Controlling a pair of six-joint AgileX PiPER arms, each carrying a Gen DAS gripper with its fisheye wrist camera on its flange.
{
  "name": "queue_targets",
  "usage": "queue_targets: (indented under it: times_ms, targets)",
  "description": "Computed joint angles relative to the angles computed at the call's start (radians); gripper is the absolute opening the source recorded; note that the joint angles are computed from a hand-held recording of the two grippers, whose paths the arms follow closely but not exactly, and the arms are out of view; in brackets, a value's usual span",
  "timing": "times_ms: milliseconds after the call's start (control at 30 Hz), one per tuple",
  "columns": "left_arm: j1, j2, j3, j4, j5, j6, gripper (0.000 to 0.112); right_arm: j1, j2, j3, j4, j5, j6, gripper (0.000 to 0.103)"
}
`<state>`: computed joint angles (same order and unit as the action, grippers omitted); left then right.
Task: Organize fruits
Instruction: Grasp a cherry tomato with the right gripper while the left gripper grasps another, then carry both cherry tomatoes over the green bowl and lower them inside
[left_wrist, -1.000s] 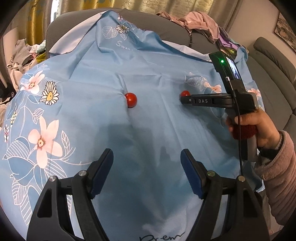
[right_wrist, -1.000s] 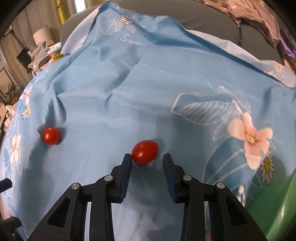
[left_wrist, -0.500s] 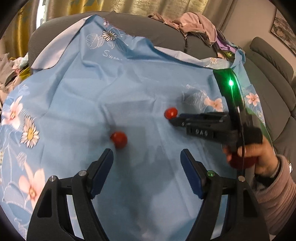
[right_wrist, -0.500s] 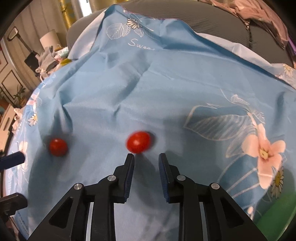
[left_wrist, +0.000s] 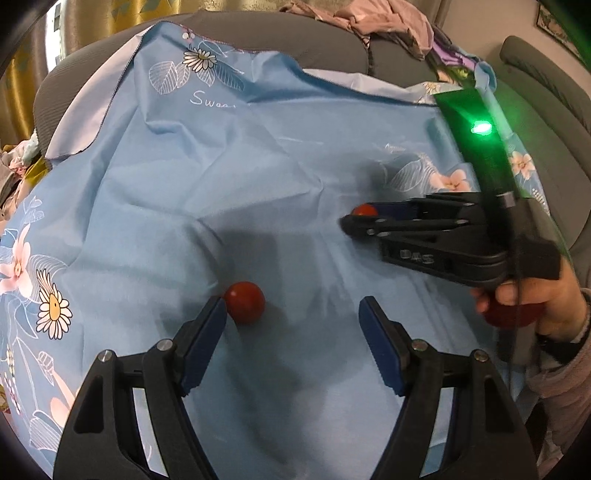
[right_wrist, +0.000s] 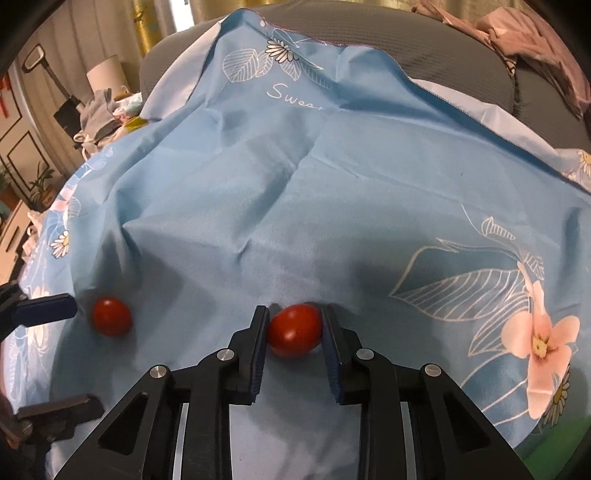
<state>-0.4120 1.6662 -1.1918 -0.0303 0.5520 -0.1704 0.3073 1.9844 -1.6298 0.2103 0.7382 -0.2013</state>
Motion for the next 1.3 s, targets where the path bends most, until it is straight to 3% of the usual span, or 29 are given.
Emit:
queue_targets:
  times_ms: [167,300,367,500,633,767,867,967,1300]
  targets:
    - [-0.01,0.037,-0.051,0.058,0.036,-0.023,0.067,-0.036,-0.105,0.116,0.126,-0.047,-0.101,0.029]
    - [-0.048,0.106,-0.13,0.191,0.119,-0.093,0.064,-0.07,-0.197,0.213,0.258,-0.076,-0.222,0.029]
    - [-0.049,0.136,-0.163,0.172,0.159,-0.07,0.064,-0.085,-0.226,0.247,0.311,-0.083,-0.272,0.029]
    - [-0.043,0.088,-0.111,0.007,0.098,0.085,0.061,-0.11,-0.259,0.292,0.392,-0.088,-0.349,0.029]
    - [-0.074,0.101,-0.137,0.11,0.105,0.0,0.061,-0.124,-0.27,0.317,0.417,-0.097,-0.366,0.029]
    - [-0.092,0.169,-0.198,0.125,0.13,-0.015,0.057,-0.152,-0.289,0.352,0.455,-0.112,-0.386,0.029]
    - [-0.106,0.213,-0.226,0.125,0.149,-0.013,0.038,-0.172,-0.303,0.374,0.479,-0.112,-0.404,0.029]
    - [-0.114,0.22,-0.221,0.143,0.121,-0.055,0.029,-0.18,-0.315,0.388,0.485,-0.116,-0.416,0.029]
    - [-0.153,0.178,-0.232,0.18,0.139,-0.142,0.027,-0.2,-0.388,0.456,0.543,-0.126,-0.468,0.029]
